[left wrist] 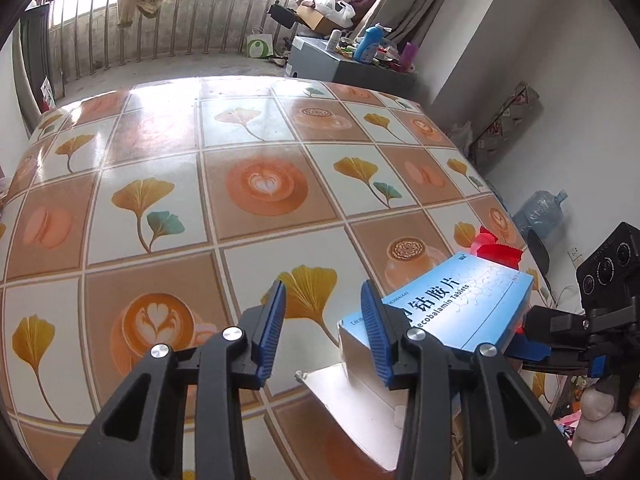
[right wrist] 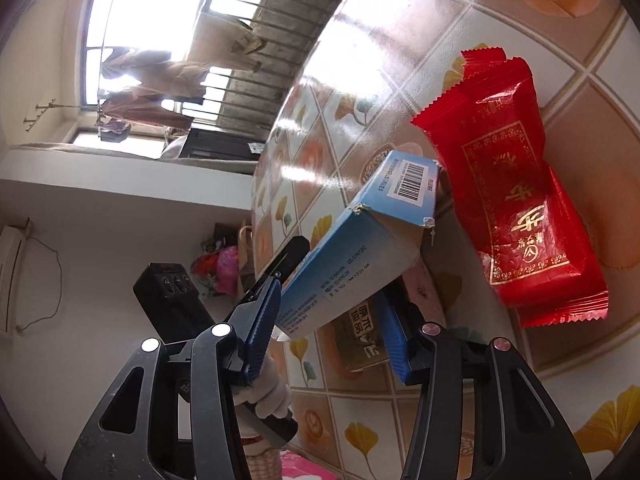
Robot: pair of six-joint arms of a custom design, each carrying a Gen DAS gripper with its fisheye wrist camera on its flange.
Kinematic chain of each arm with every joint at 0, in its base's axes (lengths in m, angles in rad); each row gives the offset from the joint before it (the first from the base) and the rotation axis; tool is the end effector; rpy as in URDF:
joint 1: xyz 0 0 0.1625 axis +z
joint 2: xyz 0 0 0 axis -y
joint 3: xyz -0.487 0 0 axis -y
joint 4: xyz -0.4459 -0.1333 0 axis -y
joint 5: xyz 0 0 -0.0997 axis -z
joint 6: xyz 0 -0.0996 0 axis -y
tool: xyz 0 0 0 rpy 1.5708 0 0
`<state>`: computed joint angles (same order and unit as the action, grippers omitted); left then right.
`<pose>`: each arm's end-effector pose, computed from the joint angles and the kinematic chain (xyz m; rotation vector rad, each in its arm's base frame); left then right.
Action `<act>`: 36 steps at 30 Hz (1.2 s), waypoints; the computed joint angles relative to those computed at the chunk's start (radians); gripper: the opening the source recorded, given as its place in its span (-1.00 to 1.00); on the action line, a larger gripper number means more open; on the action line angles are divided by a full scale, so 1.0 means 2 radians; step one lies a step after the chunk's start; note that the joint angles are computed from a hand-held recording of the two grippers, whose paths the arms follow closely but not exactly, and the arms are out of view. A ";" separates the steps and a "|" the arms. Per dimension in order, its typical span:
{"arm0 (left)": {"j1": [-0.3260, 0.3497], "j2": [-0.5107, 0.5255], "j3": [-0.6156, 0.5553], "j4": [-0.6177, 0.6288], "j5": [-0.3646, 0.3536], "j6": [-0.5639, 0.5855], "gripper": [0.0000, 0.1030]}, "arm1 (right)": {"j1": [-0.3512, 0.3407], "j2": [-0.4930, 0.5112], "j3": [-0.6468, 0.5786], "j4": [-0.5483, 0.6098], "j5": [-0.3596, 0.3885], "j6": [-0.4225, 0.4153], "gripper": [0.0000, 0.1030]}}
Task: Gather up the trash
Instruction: 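Grasp the blue medicine box with the right tool and lift it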
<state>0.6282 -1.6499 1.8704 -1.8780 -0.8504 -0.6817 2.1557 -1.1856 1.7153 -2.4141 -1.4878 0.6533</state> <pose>-0.2896 -0.4563 0.4845 0.2956 2.5791 -0.7870 0.5008 -0.4998 0.3249 0.0795 2.8763 -0.3012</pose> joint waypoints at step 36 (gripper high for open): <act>-0.020 -0.006 -0.005 -0.023 -0.054 0.029 -0.27 | 0.005 -0.085 0.024 -0.012 -0.053 -0.121 -0.38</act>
